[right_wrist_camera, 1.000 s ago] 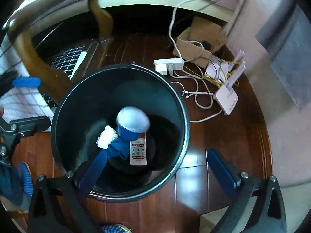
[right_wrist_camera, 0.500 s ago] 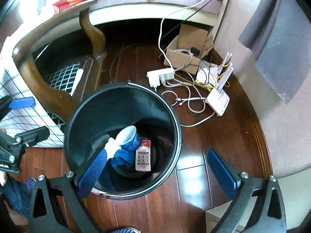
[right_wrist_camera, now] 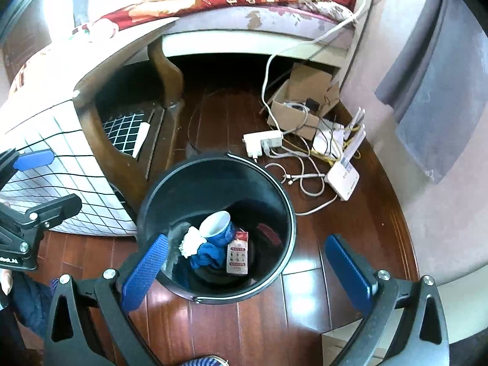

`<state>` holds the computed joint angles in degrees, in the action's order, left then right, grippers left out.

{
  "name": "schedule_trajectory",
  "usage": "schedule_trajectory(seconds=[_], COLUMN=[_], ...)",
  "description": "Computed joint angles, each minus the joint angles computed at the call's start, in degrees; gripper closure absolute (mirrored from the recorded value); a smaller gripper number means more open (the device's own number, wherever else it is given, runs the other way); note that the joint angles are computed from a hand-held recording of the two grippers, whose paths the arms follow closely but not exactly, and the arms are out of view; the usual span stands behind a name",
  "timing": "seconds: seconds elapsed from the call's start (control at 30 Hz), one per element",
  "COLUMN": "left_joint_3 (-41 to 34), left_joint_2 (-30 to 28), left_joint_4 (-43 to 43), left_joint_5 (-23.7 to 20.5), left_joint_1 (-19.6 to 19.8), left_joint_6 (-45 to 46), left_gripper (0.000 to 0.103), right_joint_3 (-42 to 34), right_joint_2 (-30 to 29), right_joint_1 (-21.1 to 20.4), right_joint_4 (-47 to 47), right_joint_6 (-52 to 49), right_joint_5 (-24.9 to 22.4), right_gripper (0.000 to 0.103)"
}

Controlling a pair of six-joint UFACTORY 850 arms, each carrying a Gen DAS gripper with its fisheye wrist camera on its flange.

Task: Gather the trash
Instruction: 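Move both tools back over the box, then grasp the yellow cloth with the left tool while the right tool grasps the light blue mask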

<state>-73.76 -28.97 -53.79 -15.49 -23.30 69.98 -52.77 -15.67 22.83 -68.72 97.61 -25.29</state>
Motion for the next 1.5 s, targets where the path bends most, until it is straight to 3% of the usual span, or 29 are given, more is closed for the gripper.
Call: schedule_trajectory(seconds=[0.3,0.5,0.67,0.83,0.9,1.07,1.33,1.5], left_joint_3=[2.34,2.36,1.19,-0.35,-1.14,-5.2,-12.32,-17.36], left_joint_2=[4.66,5.85,5.38,4.31,3.78,1.27,-3.54,-6.99], left_joint_4=[-13.08,-20.98,-24.42,-25.22,-26.25,-19.33,-6.82,1.08], left_joint_5=[2.12,3.6,4.48,4.08,4.22,4.48,3.23,1.9], left_joint_1=[3.8,6.85,9.47,12.25,13.46,15.55,17.16,16.81], left_joint_6=[11.59,17.56,20.04,18.88,19.03,10.51,-4.25,-12.65], left_gripper=[0.003,0.003,0.003,0.003,0.003,0.003,0.003,0.004], right_joint_3=[-3.91,-8.11,-14.09,-22.64,-25.76,-34.91,-49.64,-57.44], right_joint_2=[0.11,-1.11,-4.96,-9.73,-11.48,-17.26,-27.4,-32.69], right_joint_1=[3.3,4.38,5.8,6.46,6.46,6.12,4.86,3.39], right_joint_4=[-8.1,-18.4,-22.43,-11.6,-10.77,-2.35,19.95,34.86], right_joint_6=[6.01,13.5,14.46,0.59,-0.47,-11.93,-38.77,-54.61], right_joint_5=[-2.28,1.73,1.71,1.92,2.21,3.24,3.11,2.19], right_gripper=[0.0,0.0,0.0,0.0,0.0,0.001,0.015,0.03])
